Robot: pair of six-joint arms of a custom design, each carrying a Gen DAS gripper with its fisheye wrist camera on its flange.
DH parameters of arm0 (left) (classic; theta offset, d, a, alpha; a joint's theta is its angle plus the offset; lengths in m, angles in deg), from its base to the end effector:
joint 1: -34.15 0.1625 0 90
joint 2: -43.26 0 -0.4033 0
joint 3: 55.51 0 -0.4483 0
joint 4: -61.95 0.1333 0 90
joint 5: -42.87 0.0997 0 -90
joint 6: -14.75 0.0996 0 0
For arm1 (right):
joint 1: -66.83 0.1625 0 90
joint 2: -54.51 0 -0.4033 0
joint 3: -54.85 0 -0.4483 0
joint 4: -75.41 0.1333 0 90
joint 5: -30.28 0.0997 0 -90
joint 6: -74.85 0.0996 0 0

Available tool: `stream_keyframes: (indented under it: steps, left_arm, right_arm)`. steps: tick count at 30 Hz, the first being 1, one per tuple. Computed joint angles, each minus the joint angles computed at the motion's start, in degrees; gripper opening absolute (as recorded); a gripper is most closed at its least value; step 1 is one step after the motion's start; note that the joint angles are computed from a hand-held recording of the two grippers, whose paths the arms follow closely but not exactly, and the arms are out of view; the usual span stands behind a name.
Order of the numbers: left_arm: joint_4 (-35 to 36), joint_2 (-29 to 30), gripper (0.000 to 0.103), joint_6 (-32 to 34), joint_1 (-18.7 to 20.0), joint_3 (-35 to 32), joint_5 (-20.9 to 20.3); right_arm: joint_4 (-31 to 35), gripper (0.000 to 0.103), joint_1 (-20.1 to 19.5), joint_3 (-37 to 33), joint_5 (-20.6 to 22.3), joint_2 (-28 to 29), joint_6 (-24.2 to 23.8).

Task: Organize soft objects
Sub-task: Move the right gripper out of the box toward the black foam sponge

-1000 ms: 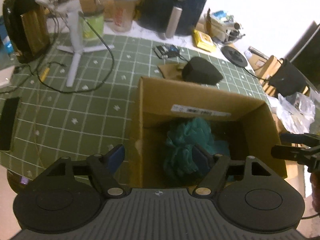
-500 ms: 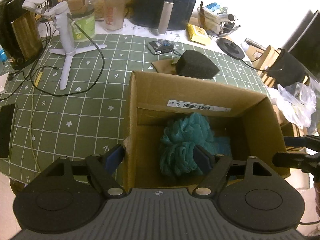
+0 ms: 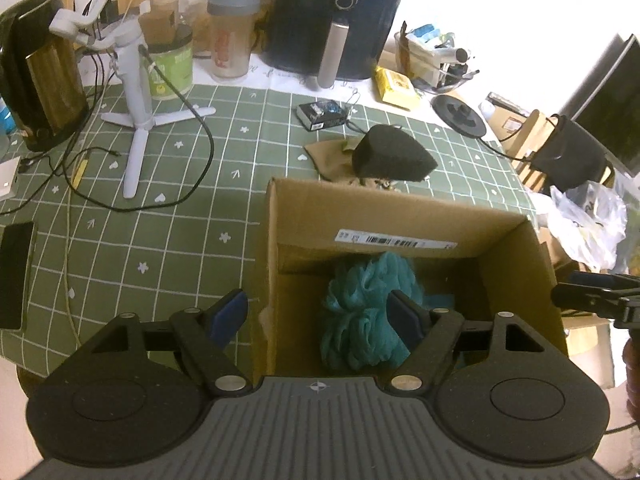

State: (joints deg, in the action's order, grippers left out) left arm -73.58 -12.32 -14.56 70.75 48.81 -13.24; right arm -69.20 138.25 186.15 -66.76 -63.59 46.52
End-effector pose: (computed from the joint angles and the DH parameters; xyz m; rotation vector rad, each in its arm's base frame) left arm -0.3840 -0.5204 0.0701 0.5690 2.5595 -0.4727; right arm -0.0084 -0.4051 0.4077 0.1619 -2.6152 0.8442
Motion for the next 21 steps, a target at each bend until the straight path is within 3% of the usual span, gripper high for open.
stream_keyframes:
  steps: [11,21]
  left_arm:
    - [-3.69,0.48,0.076,4.49,1.21,-1.62,-0.72]
    - [-5.47,1.94,0.076,8.48,2.64,-4.33,-2.54]
  right_arm:
    - [-4.08,0.103,0.62,-2.19,-2.40,3.11,-0.19]
    - [-7.82,0.103,1.58,-5.85,-3.53,7.97,-3.71]
